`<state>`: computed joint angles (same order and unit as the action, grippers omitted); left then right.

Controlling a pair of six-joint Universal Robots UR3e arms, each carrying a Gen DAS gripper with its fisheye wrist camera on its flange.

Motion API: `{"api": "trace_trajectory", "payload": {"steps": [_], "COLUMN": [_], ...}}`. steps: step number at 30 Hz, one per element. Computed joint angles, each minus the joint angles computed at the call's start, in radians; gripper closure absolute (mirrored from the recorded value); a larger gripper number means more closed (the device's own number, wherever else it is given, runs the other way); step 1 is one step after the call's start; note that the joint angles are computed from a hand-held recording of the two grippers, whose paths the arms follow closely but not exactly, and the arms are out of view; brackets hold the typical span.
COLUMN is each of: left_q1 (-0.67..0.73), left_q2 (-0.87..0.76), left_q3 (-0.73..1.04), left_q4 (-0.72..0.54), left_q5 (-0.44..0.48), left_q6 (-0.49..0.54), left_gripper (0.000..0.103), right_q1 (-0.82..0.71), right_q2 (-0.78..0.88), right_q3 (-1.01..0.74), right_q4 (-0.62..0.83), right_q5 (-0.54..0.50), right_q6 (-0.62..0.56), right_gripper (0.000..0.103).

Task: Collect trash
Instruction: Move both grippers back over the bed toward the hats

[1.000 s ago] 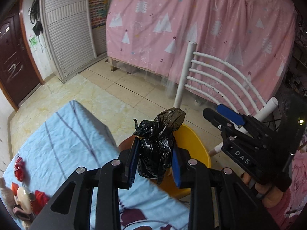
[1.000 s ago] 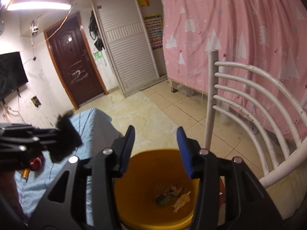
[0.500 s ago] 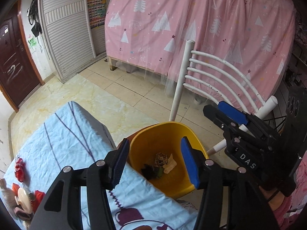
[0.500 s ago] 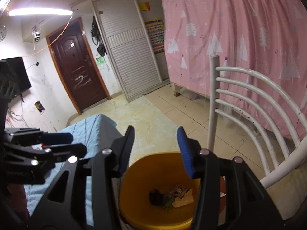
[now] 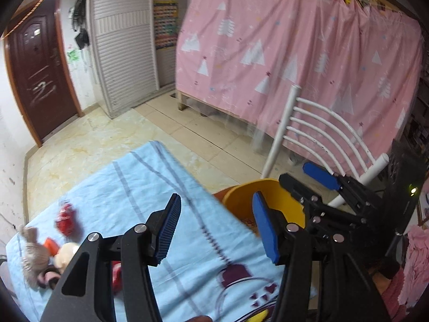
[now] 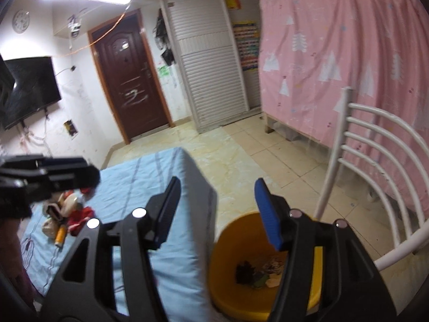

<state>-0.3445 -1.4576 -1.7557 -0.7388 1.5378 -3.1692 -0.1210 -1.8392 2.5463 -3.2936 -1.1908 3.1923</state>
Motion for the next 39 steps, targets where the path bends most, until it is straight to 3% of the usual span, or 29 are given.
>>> {"api": "trace_trajectory", "payload": {"steps": [10, 20, 22, 24, 31, 39], "left_q1": [0.333, 0.730, 0.793, 0.828, 0.995, 0.988], "left_q2": [0.304, 0.509, 0.529, 0.531, 0.507, 0.381], "left_q3": [-0.172, -0.265, -0.279, -0.294, -0.337, -0.399], "left_q4": [-0.099, -0.255, -0.270, -0.257, -0.268, -0.135], "left_q5": [-0.132, -0.316, -0.330, -0.314, -0.336, -0.277], "left_q6": [0.132, 0.353, 0.390, 0.411, 0.528, 0.553], "left_gripper": [0.054, 0.050, 0.050, 0.049, 0.046, 0.041], "right_q1": [0.424, 0.626, 0.658, 0.686, 0.763, 0.799], "right_q2": [0.291, 0.474, 0.509, 0.537, 0.664, 0.768], "right_q3": [-0.298, -0.554, -0.606, -0.646, -0.815, -0.953], "right_q4": [0.017, 0.148, 0.181, 0.205, 0.308, 0.401], "right_q5": [-0.259, -0.340, -0.343, -0.351, -0.344, -0.350], "right_q6": [0.068, 0.070, 0.062, 0.056, 0.033, 0.030], "right_gripper": [0.042, 0.040, 0.036, 0.031, 0.027, 0.023]}}
